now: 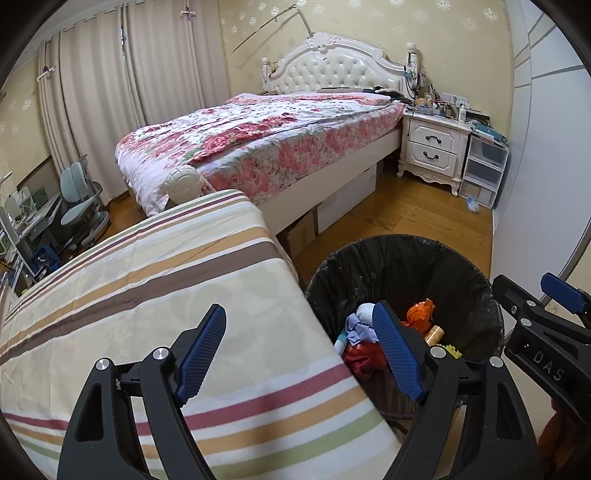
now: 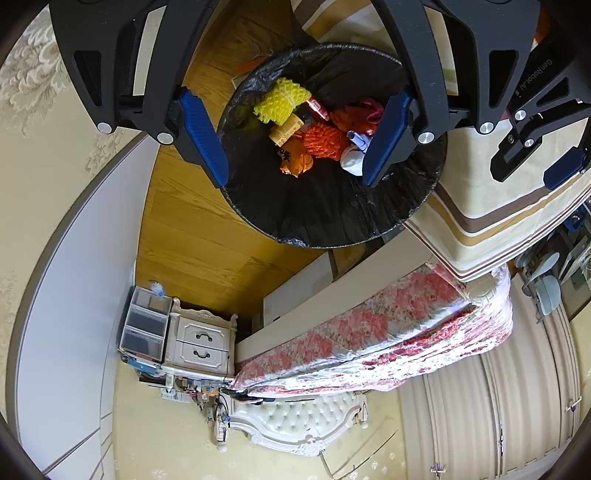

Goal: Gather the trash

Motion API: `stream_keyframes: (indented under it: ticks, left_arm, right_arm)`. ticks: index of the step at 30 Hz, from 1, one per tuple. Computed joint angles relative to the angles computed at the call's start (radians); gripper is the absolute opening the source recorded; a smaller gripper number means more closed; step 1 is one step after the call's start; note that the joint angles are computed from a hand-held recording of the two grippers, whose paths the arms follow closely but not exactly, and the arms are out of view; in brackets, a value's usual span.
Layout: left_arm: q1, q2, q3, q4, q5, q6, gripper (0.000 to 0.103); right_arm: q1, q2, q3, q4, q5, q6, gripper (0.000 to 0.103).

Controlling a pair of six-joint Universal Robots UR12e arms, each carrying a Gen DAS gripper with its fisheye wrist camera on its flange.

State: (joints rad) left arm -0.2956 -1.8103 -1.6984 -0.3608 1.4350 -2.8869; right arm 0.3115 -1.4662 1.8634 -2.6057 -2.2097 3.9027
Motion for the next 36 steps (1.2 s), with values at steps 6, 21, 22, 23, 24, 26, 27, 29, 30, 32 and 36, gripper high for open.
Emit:
stream_keyframes:
  ticks: [6, 21, 22, 23, 24, 26, 27, 29, 30, 32, 36]
  left_arm:
    - [0.018, 0.037, -0.036, 0.035, -0.014, -0.003, 0.083]
    - [0.07, 0.11, -0.111, 0.074, -0.03, -0.028, 0.084]
    - [0.074, 0.115, -0.116, 0.076, -0.031, -0.031, 0.084]
    - [0.076, 0.119, -0.12, 0.079, -0.032, -0.033, 0.084]
    - [0.08, 0.125, -0.126, 0.084, -0.033, -0.035, 0.084]
    - [0.086, 0.134, -0.139, 0.094, -0.036, -0.035, 0.084]
    - [0.089, 0.139, -0.145, 0.098, -0.037, -0.036, 0.084]
    - [0.094, 0.146, -0.154, 0.104, -0.038, -0.042, 0.084]
    - [0.097, 0.149, -0.157, 0.106, -0.04, -0.045, 0.084]
    - [0.101, 0.155, -0.163, 0.107, -0.04, -0.052, 0.084]
    - [0.106, 0.162, -0.17, 0.116, -0.038, -0.06, 0.084]
  right_arm:
    - [0.037, 0.0, -0.012, -0.002, -0.045, -0.013, 0.082]
    - [0.113, -0.007, -0.024, -0.016, -0.121, -0.034, 0.088]
    - [0.117, -0.008, -0.024, -0.015, -0.127, -0.034, 0.088]
    - [0.122, -0.01, -0.024, -0.015, -0.132, -0.035, 0.088]
    - [0.126, -0.011, -0.023, -0.016, -0.135, -0.036, 0.088]
    - [0.135, -0.014, -0.021, -0.018, -0.143, -0.041, 0.088]
    - [0.139, -0.015, -0.02, -0.019, -0.147, -0.045, 0.088]
    - [0.147, -0.016, -0.02, -0.019, -0.153, -0.052, 0.089]
    - [0.149, -0.018, -0.019, -0.02, -0.152, -0.054, 0.089]
    - [0.154, -0.019, -0.016, -0.023, -0.156, -0.055, 0.089]
    - [0.159, -0.017, -0.019, -0.021, -0.161, -0.061, 0.089]
